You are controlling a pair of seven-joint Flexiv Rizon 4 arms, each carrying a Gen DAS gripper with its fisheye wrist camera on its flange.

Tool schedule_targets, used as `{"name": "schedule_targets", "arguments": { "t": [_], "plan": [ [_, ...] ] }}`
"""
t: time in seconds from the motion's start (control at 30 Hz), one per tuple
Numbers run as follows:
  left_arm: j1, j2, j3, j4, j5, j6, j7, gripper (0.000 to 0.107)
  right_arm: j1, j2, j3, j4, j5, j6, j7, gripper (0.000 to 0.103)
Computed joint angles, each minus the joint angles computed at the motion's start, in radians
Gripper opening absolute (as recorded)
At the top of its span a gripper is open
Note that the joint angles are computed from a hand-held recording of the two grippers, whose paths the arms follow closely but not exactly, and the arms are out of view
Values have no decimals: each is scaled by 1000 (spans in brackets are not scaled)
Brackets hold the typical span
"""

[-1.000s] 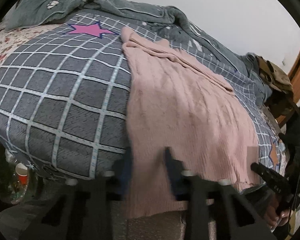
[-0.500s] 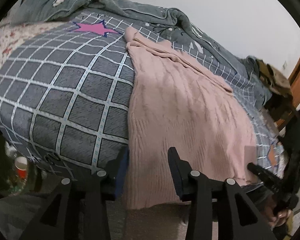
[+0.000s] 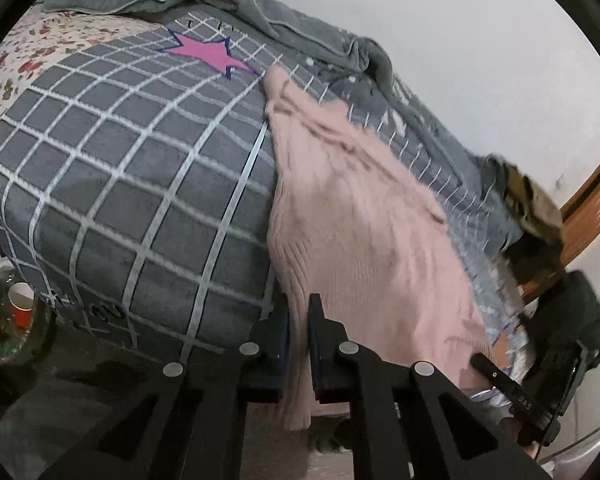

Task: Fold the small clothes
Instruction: 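Grasp the sweater hem with both grippers and lift it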

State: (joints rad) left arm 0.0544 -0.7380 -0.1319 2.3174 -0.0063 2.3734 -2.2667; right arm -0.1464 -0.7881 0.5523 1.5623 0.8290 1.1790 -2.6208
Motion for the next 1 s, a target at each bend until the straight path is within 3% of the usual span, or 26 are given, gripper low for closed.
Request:
{"name": "schedule_targets", "arguments": {
  "t": [0.2, 0.37, 0.5, 0.67, 0.8, 0.9, 1.0],
  "plan": [
    [1, 105, 17, 1, -4, 1, 25, 9, -121, 41, 60, -64, 141, -164, -65, 5],
    [21, 174, 20, -56, -7, -56, 38, 9, -121, 47, 24, -166, 211, -301, -6, 4],
    [0, 198, 46, -150, -73, -149, 99, 8, -45, 28, -43, -287, 223, -346, 88, 4],
    [15, 158, 44, -305, -123, -243, 144, 8, 71, -39, -122, -469, 171, -361, 220, 4],
    [19, 93, 45, -447, -199, -328, 178, 8, 136, -131, -142, -637, 105, -365, 314, 4],
    [64, 15, 4, -539, -207, -356, 176, 8, 193, -236, -160, -800, 42, -381, 415, 4],
    [41, -58, 33, -641, -263, -417, 204, 8, 259, -359, -195, -992, -45, -425, 566, 5]
  ]
}}
